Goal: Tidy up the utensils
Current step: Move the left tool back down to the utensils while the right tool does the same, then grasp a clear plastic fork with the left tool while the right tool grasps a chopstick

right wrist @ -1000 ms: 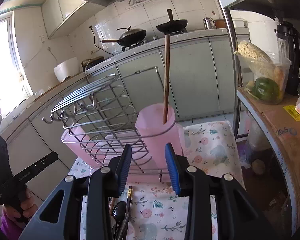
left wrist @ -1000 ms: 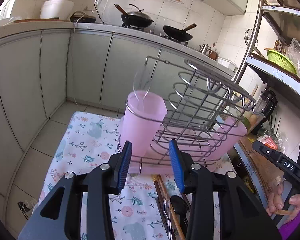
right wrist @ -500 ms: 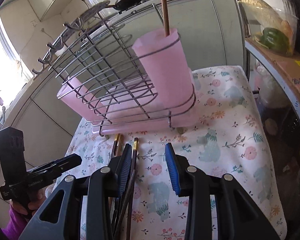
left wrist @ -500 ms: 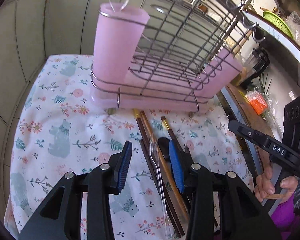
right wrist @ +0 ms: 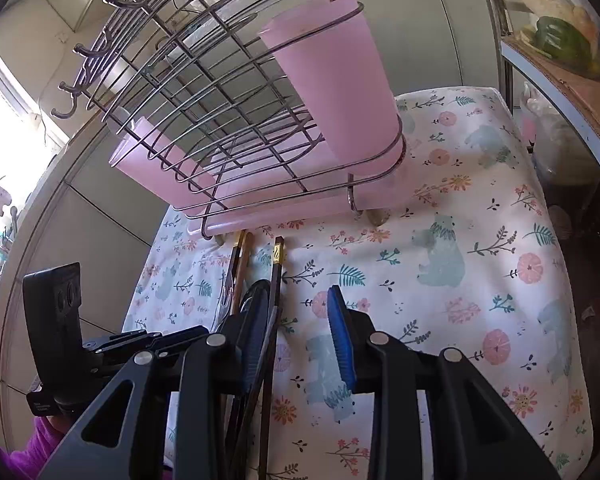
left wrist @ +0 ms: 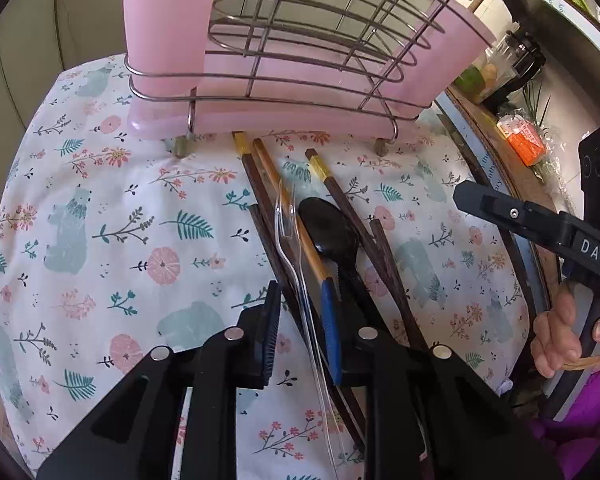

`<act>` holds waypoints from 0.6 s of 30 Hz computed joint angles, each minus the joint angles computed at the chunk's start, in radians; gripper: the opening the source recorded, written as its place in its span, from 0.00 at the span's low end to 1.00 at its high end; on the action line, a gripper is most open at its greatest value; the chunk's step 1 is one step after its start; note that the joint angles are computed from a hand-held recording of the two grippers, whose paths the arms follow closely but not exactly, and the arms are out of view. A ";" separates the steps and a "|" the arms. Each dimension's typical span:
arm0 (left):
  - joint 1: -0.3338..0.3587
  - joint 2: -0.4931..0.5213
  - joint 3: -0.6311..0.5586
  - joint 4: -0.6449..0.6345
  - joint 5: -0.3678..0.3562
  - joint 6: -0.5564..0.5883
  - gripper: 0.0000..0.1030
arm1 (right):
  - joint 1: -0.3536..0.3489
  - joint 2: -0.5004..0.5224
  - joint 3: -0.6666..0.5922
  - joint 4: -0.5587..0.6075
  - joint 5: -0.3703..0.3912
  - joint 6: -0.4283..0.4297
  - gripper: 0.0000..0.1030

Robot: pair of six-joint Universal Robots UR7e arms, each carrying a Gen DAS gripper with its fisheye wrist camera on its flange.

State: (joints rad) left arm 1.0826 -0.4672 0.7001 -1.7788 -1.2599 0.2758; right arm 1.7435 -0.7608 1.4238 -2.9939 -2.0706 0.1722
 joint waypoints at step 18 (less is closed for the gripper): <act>0.022 0.028 -0.085 -0.023 0.052 -0.118 0.04 | -0.035 0.005 -0.026 0.118 0.137 0.059 0.28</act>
State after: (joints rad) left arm 1.1043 -0.4390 0.6146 -1.8017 -1.2080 0.1575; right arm 1.7084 -0.7559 1.3977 -2.8755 -1.9335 0.2311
